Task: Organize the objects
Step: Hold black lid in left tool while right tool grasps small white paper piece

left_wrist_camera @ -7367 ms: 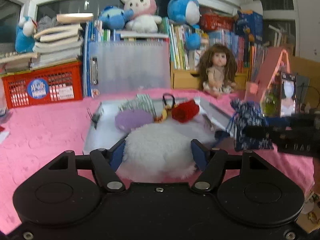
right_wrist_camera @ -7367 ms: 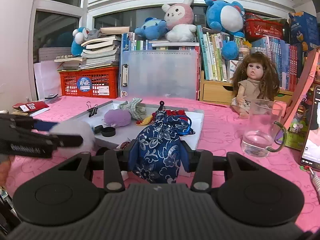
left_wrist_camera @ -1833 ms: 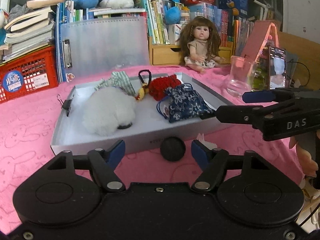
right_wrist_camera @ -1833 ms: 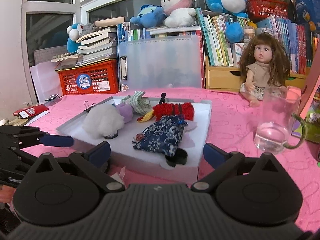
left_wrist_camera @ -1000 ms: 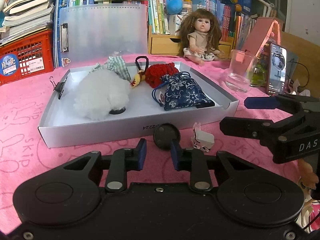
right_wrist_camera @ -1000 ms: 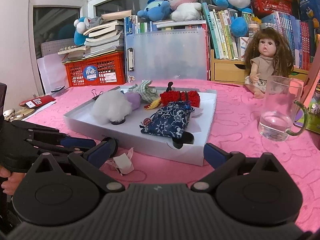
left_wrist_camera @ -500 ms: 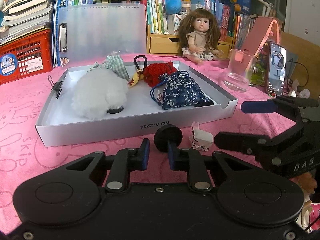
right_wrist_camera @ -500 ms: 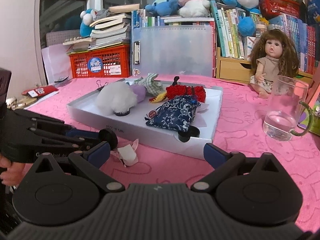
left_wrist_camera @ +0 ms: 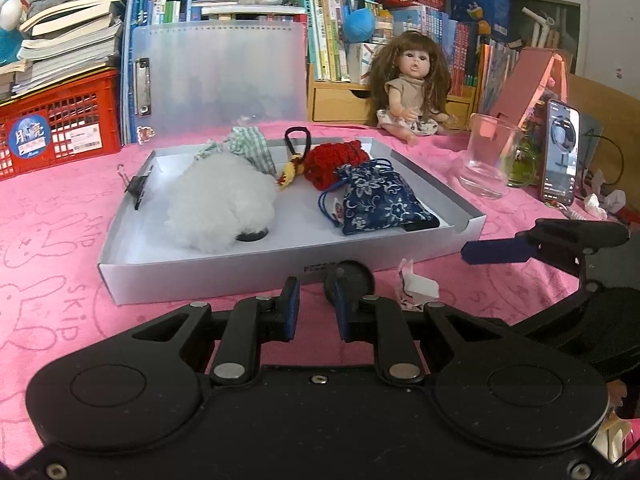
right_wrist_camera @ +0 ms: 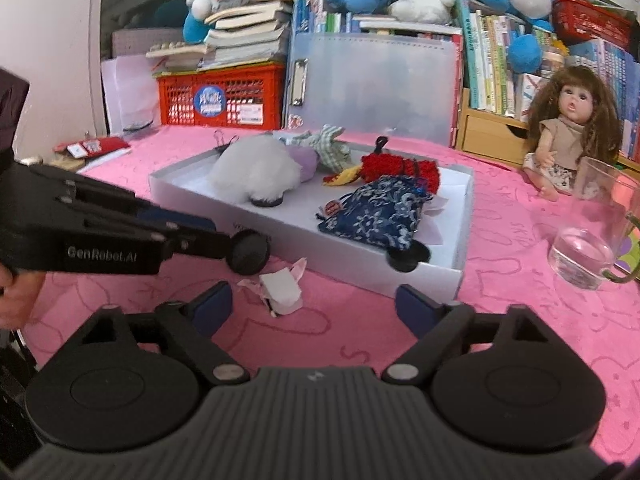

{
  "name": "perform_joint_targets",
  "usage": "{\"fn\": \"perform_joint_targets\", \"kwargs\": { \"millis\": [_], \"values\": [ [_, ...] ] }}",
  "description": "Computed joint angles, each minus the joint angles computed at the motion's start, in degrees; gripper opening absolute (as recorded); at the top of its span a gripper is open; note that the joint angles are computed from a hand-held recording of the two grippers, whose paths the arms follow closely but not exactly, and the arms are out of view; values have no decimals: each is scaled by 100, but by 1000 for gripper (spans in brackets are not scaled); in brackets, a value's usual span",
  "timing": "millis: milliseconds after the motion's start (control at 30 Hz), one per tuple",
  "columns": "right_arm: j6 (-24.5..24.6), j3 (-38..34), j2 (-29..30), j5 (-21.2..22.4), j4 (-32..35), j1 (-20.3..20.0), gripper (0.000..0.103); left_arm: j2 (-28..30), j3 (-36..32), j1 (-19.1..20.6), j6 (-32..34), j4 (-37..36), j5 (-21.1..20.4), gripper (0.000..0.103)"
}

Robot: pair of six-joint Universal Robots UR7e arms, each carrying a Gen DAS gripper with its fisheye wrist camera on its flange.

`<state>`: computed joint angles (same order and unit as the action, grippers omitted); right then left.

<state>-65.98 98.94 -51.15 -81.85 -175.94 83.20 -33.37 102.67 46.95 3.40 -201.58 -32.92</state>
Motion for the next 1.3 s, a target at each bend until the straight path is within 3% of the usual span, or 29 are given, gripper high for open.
{"fn": "perform_joint_targets", "kwargs": {
  "millis": [100, 200, 300, 367, 467, 600, 833, 1000, 1300],
  "values": [
    [-57, -14, 14, -12, 124, 25, 87, -19, 35, -1, -24, -20, 12, 18],
    [-120, -24, 40, -84, 146, 62, 78, -20, 41, 0, -33, -27, 5, 18],
    [-47, -52, 46, -163, 228, 76, 65, -20, 55, -1, -25, -58, -31, 18],
    [-18, -39, 23, -143, 241, 66, 50, -16, 53, -1, 5, -82, -60, 18],
    [15, -13, -8, -143, 209, 60, 39, 9, 51, -17, 42, -127, -106, 19],
    [89, 51, -78, -72, 108, 25, 37, 95, 28, -53, 134, -238, -137, 35],
    [226, 166, -142, 14, -373, -48, 37, 224, -103, -43, 100, -201, -176, 41],
    [481, 121, -121, -19, -454, -100, 37, 321, -275, -19, -76, -34, -99, 45],
    [481, 161, -115, -39, -493, -125, 38, 449, -437, -5, -280, 46, -16, 48]
  ]
}}
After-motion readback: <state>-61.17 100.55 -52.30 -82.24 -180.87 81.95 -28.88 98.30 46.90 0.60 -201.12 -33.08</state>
